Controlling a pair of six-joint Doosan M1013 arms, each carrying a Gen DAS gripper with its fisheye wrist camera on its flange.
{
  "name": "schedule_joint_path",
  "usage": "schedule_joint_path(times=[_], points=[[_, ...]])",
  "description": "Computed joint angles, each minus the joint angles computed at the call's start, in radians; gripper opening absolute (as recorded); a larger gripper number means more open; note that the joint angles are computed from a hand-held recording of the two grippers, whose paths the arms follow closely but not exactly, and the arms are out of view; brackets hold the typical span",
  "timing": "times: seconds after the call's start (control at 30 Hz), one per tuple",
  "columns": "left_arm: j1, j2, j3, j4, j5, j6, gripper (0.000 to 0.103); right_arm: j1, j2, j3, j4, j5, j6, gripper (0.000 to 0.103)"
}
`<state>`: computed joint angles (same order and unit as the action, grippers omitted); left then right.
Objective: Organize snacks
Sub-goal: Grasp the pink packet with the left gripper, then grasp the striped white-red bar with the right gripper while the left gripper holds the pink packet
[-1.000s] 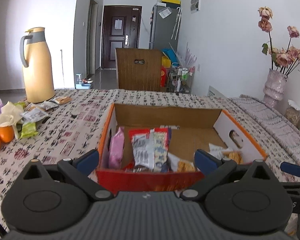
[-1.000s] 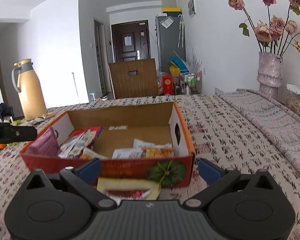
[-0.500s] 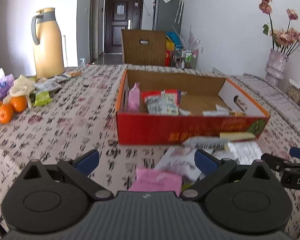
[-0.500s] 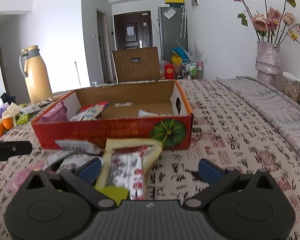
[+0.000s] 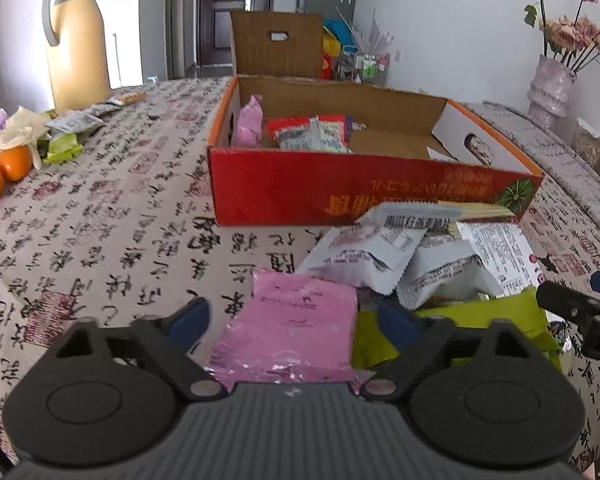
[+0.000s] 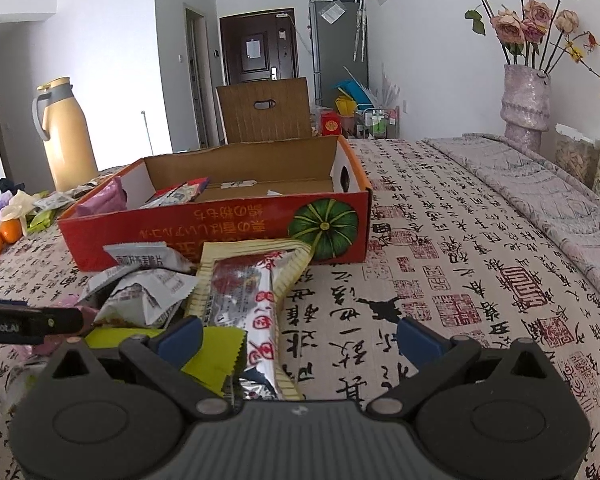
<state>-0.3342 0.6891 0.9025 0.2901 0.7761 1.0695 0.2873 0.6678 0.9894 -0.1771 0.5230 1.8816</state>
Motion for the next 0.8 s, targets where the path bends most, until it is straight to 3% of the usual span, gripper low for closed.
schedule_joint_path(times=[0.03,0.13,0.6,0.8], points=[[0.002,0.003,-0.005,-0.018,0.007,0.016,0.071,0.0,0.0,0.0,0.001,0.0,0.0,0.103],[0.005,0.01,-0.013,-0.044,0.019,0.028,0.064,-0.001,0.002,-0.002,0.005,0.001,-0.003,0.103],[-0.004,-0.036,0.054,0.03,-0.085,-0.039,0.063,-0.005,0.011,-0.017,0.021,0.011,-0.009,0.103],[-0.008,-0.052,0.068,0.088,-0.134,-0.086,0.063,-0.011,0.037,-0.069,0.065,0.053,-0.051,0.103]])
